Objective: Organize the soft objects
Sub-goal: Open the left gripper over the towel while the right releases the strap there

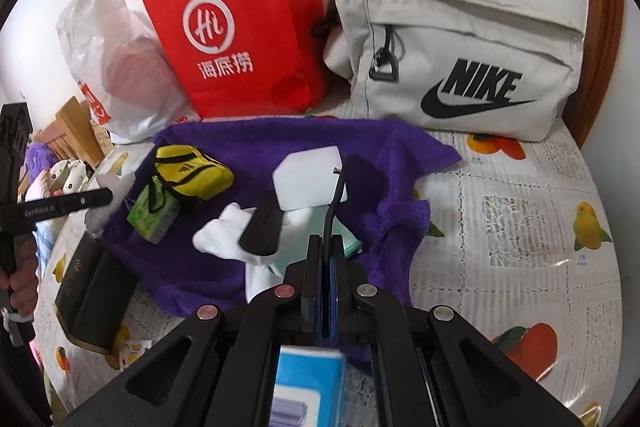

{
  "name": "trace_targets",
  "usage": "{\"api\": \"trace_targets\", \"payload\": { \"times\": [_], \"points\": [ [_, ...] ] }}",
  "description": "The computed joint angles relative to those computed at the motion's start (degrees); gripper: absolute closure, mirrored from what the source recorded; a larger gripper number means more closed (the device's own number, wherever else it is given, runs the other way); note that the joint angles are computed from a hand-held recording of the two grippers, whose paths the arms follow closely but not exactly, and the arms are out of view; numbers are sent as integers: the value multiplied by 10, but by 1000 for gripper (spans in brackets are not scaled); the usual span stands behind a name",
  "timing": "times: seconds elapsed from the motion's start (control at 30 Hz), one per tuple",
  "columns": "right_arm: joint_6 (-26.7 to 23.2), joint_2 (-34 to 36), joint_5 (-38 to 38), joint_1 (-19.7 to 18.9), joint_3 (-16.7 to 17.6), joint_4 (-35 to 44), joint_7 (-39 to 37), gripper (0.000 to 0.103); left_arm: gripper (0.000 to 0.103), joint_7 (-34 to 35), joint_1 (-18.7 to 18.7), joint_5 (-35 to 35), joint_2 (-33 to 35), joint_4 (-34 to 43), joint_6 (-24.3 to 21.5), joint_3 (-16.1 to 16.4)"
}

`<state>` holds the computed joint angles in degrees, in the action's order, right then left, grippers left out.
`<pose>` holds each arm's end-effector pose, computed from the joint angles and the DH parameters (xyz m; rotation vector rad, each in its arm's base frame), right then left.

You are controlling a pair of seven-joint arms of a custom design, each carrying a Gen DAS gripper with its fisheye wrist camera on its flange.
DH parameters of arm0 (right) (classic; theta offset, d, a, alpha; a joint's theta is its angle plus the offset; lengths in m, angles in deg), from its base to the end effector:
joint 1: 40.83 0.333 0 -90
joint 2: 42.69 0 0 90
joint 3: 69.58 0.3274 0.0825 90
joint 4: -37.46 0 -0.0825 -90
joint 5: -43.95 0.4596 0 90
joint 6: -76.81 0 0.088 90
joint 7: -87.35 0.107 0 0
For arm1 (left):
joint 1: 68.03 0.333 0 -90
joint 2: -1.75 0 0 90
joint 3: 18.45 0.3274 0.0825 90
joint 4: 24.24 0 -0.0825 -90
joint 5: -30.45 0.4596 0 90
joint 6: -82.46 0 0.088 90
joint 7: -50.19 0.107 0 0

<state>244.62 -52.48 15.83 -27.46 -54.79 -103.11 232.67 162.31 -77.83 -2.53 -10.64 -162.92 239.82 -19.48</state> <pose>0.4774 0.2900 0.3894 -1.7628 1.7907 -0.4286 0.5506 -0.0832 0.4136 -1.8957 2.0993 -0.8848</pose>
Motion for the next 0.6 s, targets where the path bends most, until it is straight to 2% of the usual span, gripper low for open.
{"api": "trace_targets", "payload": {
  "times": [0.43,0.6],
  "points": [
    [-4,53,89,39,-46,26,-90,100,94,-29,36,26,87,75,4,-35],
    [-26,66,122,53,-56,39,-124,99,94,-38,49,41,99,85,-6,-47]
  ]
}}
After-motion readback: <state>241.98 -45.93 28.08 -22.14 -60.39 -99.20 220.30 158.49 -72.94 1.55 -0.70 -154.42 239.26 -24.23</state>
